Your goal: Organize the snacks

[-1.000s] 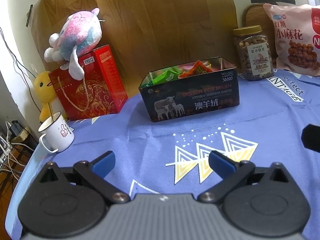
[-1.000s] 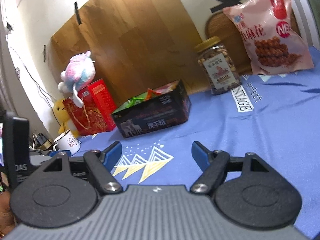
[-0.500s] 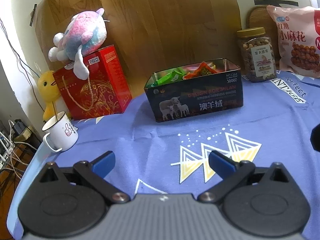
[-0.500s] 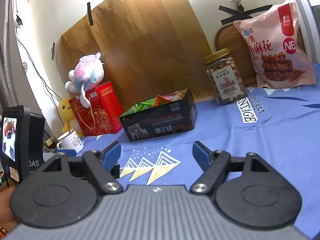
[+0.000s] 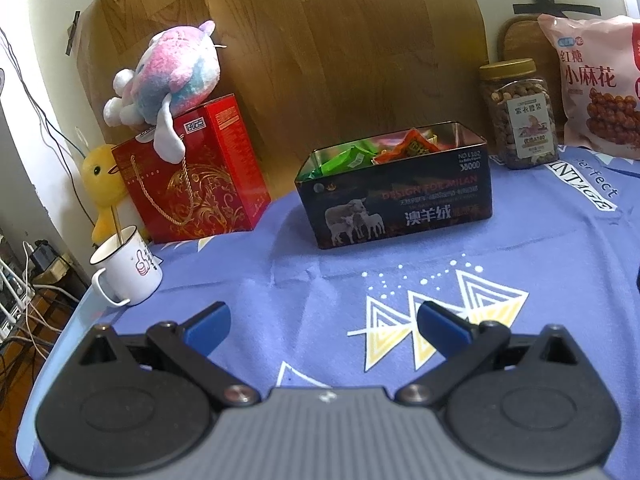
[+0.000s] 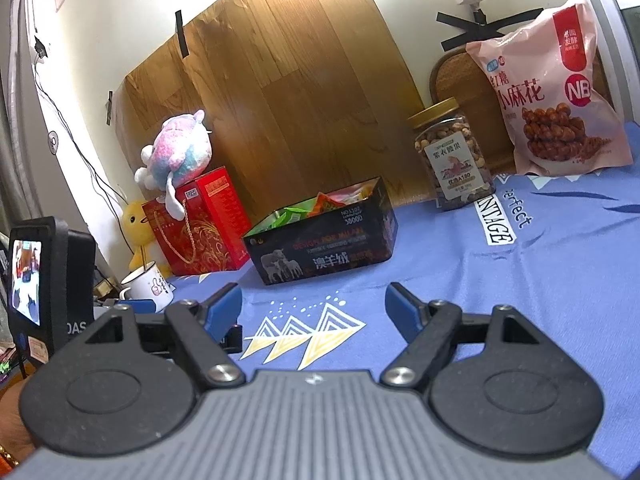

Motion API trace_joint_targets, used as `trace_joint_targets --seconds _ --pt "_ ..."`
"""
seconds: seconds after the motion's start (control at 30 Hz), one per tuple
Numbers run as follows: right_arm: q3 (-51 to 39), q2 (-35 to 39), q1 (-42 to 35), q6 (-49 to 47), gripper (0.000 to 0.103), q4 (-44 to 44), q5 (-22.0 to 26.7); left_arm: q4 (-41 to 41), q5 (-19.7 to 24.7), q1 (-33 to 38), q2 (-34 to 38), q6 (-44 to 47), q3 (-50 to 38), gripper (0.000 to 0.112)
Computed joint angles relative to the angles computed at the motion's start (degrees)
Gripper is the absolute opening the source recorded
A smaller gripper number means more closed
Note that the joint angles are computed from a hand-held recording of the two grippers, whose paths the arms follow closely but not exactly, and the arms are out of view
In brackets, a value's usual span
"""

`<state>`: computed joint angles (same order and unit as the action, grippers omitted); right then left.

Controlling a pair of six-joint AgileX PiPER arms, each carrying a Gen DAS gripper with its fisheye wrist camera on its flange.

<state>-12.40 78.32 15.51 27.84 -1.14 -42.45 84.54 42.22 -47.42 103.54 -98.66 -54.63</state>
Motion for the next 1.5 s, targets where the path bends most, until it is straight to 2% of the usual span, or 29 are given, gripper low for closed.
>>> trace_joint_targets --seconds 0.67,1.5 --pt "-0.87 1.78 0.82 0.16 0.081 0.42 0.96 0.43 -0.24 0.73 0.04 -1.10 0.65 0.103" --pt "-2.03 3.13 1.55 0.81 0.081 -0.77 1.90 -0.66 -3.09 1.79 -0.69 -0.24 1.06 0.103"
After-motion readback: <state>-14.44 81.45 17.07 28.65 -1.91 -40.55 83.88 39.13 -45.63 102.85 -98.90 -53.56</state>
